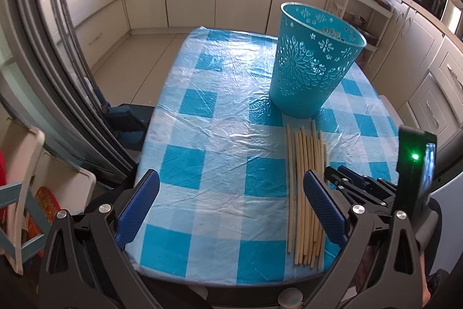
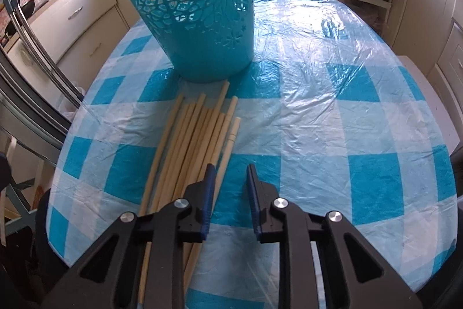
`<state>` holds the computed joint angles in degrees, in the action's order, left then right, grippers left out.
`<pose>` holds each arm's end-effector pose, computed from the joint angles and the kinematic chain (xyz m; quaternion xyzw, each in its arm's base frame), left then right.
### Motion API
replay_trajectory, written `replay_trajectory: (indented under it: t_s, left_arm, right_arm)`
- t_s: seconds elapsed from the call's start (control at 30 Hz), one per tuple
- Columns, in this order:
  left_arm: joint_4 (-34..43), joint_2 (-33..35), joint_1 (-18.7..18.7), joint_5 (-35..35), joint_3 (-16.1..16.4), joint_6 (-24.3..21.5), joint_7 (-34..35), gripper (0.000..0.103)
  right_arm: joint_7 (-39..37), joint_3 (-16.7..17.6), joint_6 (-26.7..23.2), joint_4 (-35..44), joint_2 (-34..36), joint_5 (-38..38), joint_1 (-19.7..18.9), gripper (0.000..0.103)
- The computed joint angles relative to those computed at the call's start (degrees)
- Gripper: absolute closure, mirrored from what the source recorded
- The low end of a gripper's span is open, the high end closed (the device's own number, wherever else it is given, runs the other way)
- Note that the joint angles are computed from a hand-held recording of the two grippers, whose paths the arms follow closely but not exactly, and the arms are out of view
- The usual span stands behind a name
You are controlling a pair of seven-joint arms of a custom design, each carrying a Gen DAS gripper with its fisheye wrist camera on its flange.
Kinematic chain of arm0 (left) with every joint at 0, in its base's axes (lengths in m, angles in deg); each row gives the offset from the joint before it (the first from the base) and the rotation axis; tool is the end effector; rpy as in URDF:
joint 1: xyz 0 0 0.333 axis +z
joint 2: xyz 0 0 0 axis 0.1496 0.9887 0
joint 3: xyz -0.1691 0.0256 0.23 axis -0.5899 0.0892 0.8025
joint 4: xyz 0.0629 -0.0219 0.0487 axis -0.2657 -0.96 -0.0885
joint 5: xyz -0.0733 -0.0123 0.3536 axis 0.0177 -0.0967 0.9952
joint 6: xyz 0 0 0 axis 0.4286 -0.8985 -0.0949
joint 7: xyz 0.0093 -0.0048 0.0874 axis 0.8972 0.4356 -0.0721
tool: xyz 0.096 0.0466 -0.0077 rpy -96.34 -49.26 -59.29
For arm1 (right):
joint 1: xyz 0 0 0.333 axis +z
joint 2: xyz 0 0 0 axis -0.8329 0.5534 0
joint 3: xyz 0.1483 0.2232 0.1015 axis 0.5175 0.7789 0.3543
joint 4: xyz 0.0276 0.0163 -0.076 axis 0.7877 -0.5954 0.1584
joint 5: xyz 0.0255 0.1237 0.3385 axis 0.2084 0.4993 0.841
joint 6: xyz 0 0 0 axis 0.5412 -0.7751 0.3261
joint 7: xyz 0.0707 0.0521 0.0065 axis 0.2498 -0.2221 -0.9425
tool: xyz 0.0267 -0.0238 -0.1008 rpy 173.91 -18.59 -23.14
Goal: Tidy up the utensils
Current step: 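Grasp one wooden chopstick from the bundle with the left tool and lift it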
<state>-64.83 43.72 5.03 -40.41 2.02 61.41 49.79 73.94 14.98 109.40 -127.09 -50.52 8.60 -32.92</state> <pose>0.6000 -0.1036 0.5237 -0.6445 0.7025 -0.2421 0.1802 0.5840 0.3107 0.5029 -0.6217 0.7281 -0.1106 0.2666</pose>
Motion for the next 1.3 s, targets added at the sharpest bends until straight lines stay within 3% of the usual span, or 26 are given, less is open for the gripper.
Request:
replay_trajectory:
  t_s: [0.1,0.43,0.63,0.8,0.93,0.97,1.1,1.3]
  left_arm:
    - [2.7,2.9,-0.5,0.5,-0.1,-0.7,0.0,0.007]
    - [18.0,17.6,-4.9,4.7,1.0,-7.2,-0.1,0.008]
    - [27.3,24.7,-7.0,6.5,1.9,-12.5,0.2,0.026]
    - [31.0,27.1,-7.7,6.5,1.9,-13.2,1.4,0.044]
    - [33.1,28.4,-7.0,4.2,0.3,-13.5,5.7,0.092]
    - [33.6,28.6,-6.6,3.2,-0.2,-14.1,7.1,0.097]
    - [33.1,26.9,-4.4,-1.9,-1.7,-16.7,10.3,0.098]
    - [26.8,16.1,3.1,-17.1,-5.0,-11.1,18.9,0.098]
  right_arm:
    - [-1.4,-0.2,0.1,0.3,0.5,-0.9,-0.2,0.094]
    - [-19.3,1.5,-0.8,2.1,1.7,4.6,-3.9,0.095]
    - [-20.7,1.6,2.7,-1.6,-0.1,11.2,-5.9,0.096]
    - [-19.5,1.2,4.6,-1.4,0.6,11.2,-5.4,0.095]
    - [-19.7,1.2,5.6,-0.9,1.4,11.2,-5.6,0.095]
    - [-19.7,1.1,6.1,-1.4,1.1,11.1,-5.6,0.095]
    - [-18.6,0.8,9.5,-3.8,0.3,9.8,-5.1,0.095]
    - [-20.6,2.5,16.1,-8.8,-1.5,13.8,-7.3,0.095]
